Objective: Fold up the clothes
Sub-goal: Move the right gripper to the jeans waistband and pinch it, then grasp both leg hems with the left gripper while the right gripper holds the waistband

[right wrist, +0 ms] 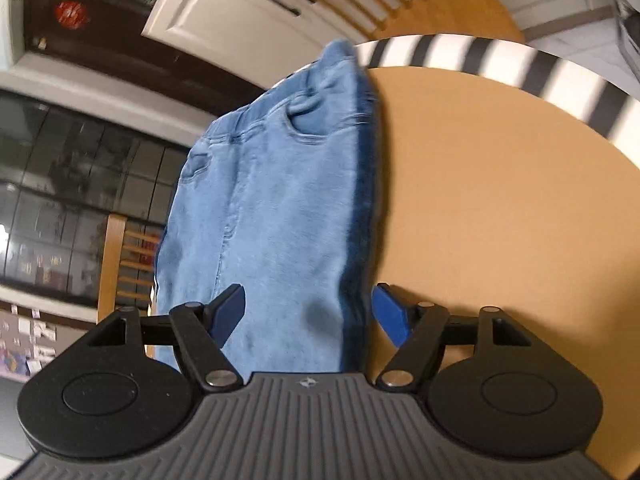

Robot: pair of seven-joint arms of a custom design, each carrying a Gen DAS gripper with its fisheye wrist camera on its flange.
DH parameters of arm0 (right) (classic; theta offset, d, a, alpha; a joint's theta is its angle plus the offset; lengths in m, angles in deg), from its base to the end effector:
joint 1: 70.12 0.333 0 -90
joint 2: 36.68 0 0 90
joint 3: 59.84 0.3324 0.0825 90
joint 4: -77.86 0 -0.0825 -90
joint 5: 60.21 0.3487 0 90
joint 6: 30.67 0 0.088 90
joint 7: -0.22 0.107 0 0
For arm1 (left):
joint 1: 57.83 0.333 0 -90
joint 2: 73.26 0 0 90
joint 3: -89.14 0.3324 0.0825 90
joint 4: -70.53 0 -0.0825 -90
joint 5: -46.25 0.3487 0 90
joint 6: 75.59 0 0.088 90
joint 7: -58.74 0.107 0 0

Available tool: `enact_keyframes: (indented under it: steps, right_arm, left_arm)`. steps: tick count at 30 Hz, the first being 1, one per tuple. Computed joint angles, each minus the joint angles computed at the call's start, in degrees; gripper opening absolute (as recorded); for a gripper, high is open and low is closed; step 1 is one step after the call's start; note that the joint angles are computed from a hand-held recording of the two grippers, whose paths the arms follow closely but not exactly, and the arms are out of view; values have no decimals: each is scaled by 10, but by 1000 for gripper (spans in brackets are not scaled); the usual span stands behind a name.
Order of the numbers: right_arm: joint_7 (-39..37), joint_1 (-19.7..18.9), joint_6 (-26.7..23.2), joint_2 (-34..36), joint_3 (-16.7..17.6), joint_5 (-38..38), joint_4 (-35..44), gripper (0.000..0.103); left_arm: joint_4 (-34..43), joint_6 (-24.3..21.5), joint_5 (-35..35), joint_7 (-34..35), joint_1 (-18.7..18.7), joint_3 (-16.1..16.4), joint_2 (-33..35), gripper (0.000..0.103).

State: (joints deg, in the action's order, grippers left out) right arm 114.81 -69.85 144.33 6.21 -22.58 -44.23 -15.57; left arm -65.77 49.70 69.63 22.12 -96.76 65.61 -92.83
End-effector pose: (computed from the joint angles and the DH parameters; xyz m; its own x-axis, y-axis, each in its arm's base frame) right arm 0.6457 0.3213 0.3626 -0.1429 -0.6510 -0.7455 -0.8732 0.4375 -0.2147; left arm 0.1980 -0.3744 0.4900 0.7123 -0.6249 0.3195 -0.5257 -0.7767 -0.3471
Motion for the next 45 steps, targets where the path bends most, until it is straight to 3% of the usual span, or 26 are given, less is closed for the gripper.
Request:
enact_keyframes:
  steps: [3, 6, 8, 12, 14, 15, 16, 21, 27, 34, 37, 42, 45]
  right_arm:
    - [-20, 26, -50, 7, -27, -23, 41, 74]
    - [-44, 41, -81, 13, -39, -16, 70, 85]
    - [-55, 51, -80, 14, -46, -5, 76, 89]
    - [-60, 91, -79, -2, -95, -5, 77, 88]
    - [-42, 124, -97, -11, -137, -20, 85, 72]
    - [-18, 153, -118, -12, -176, -37, 98, 34]
    - [8, 170, -131, -15, -202, -45, 102, 6]
    - [25, 155, -109, -26, -190, -29, 69, 6]
    - [61, 203, -127, -41, -245, -93, 79, 5]
    - [47, 189, -145, -46, -231, -101, 92, 5]
    - [41, 191, -161, -44, -232, -101, 104, 6]
    - [30, 190, -178, -40, -232, -94, 114, 6]
    - [23, 193, -193, -36, -235, -94, 126, 6]
  left_arm:
    - [9, -3, 7, -8, 6, -1, 8, 73]
    - [16, -5, 12, -7, 10, 0, 13, 74]
    - [20, -7, 15, -6, 12, 0, 15, 74]
    - [24, -3, 18, -2, 16, 2, 19, 74]
    - [21, 4, 16, -3, 17, 3, 17, 74]
    - [20, 6, 17, -3, 18, 4, 18, 74]
    - [19, 6, 17, -4, 18, 3, 17, 74]
    - [19, -3, 14, -20, 16, -3, 14, 75]
    - [16, -16, 9, -55, 11, -9, 7, 75]
    - [7, -25, -3, -134, 4, -19, -4, 76]
    - [17, -57, 8, -236, 8, -46, -2, 77]
    - [71, -169, 73, -454, 8, -106, 35, 80]
    - [86, -192, 102, -543, -2, -113, 53, 81]
